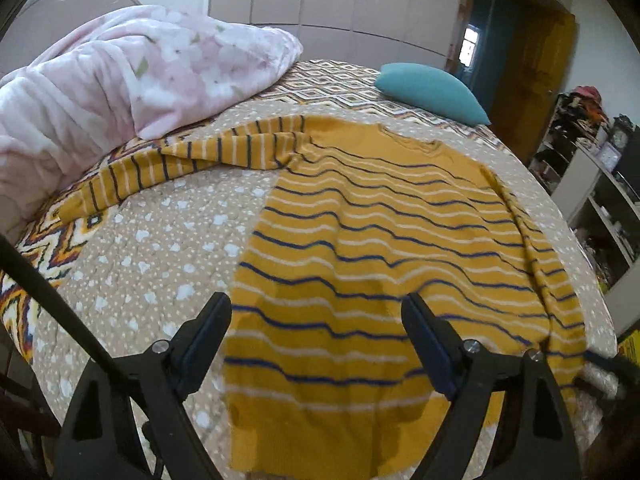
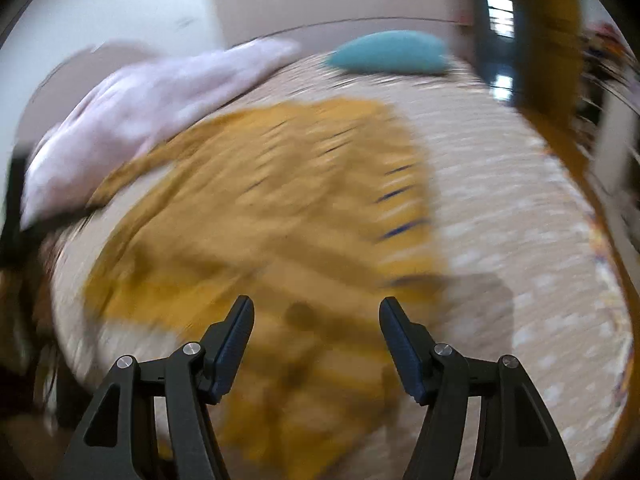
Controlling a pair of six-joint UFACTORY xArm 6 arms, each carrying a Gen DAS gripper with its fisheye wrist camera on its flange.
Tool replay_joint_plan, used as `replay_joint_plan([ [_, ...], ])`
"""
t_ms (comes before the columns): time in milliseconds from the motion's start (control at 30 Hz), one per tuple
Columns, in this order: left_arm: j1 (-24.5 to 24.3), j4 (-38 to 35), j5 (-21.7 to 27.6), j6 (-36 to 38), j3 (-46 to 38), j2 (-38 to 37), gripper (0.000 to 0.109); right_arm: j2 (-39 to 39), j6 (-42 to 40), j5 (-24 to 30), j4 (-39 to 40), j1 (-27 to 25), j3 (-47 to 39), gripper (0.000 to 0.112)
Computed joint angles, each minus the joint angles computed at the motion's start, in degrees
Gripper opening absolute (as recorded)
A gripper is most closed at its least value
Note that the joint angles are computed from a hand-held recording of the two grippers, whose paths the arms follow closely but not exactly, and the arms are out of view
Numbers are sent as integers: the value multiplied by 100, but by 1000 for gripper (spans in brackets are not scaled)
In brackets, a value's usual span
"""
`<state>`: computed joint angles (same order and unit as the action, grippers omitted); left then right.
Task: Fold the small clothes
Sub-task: 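Grasp a sweater sleeve with the right gripper and lift it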
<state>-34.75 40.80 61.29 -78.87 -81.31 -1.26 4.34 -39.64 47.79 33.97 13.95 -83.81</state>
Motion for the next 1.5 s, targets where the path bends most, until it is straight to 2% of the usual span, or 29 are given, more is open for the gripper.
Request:
replay_joint_plan([
  [100, -27, -42, -26, 114, -44, 72, 86, -444, -425, -249, -230, 378, 758, 70],
  [167, -21, -84, -35, 84, -11, 60, 86, -573, -146, -751, -1083, 701, 1159, 68],
  [200, -1, -105, -89, 23, 63, -2, 86, -569, 10, -999, -1586, 800, 1303, 61],
  [267, 32, -121, -144, -81, 213, -140, 86, -530, 96, -1038, -1871, 837, 1259, 12],
  [300, 43, -104, -150, -134, 276, -208, 86, -434, 93, -775, -1655, 716, 1000, 9],
  [333, 51, -60, -138, -206, 360, -302, 86, -310, 91, -570, -1364, 502, 680, 9],
  [400, 78, -20, -114, -277, 468, -426, 86, -154, 540, -711, -1255, 191, 250, 9],
  [500, 155, 1, -121, -358, 684, -636, 86, 287, 2277, -1187, -2066, -319, -506, 9],
  [567, 224, -21, -122, -437, 849, -760, 86, 837, 3476, -1296, -3038, -706, -1204, 13],
  [633, 296, -141, -235, -497, 1035, -887, 86, 1467, 4602, -816, -3832, -1043, -2093, 16],
  [667, 345, -226, -382, -537, 1176, -971, 86, 1593, 4889, -538, -3870, -1111, -2322, 16],
  [700, 407, -312, -588, -544, 1338, -1060, 86, 1578, 4937, -450, -3667, -1151, -2315, 16],
  [733, 479, -435, -812, -494, 1494, -1129, 86, 1394, 4754, -535, -3225, -1170, -2068, 23],
  [767, 553, -593, -1020, -401, 1629, -1166, 86, 1142, 4332, -700, -2626, -1155, -1686, 36],
  [800, 586, -690, -1132, -347, 1693, -1169, 86, 875, 3787, -824, -2026, -1097, -1256, 41],
  [833, 634, -821, -1290, -262, 1775, -1170, 86, 724, 3271, -718, -1426, -1015, -1033, 44],
  [867, 691, -976, -1526, -152, 1896, -1180, 86, 609, 2764, -484, -827, -931, -875, 44],
  [967, 772, -1327, -2103, 37, 2187, -1218, 86, 702, 1502, 794, 913, -783, -808, 44],
  [1000, 789, -1408, -2249, 80, 2266, -1231, 86, 707, 1256, 968, 1213, -742, -719, 44],
  [1167, 826, -1544, -2605, 91, 2488, -1290, 86, 696, 1015, 1062, 1192, -115, -406, 44],
  [1300, 894, -1774, -3262, 22, 2619, -1229, 85, 1093, 1095, 614, 916, 313, -753, 44],
  [1333, 876, -1849, -3294, 82, 2578, -1174, 75, 1140, 1184, 524, 879, 388, -799, 44],
  [1367, 825, -1904, -3137, 168, 2451, -1076, 48, 1107, 1239, 404, 853, 441, -738, 44],
  [1400, 750, -2050, -2740, 413, 2196, -912, 28, 1115, 1365, 256, 783, 520, -714, 41],
  [1433, 732, -2230, -2503, 639, 2039, -817, 14, 1067, 1473, 282, 732, 502, -731, 28],
  [1467, 727, -2267, -2439, 661, 1990, -809, 13, 1089, 1550, 314, 731, 496, -772, 13],
  [1500, 721, -2220, -2387, 603, 1972, -836, 13, 1147, 1617, 429, 827, 455, -863, 13],
])
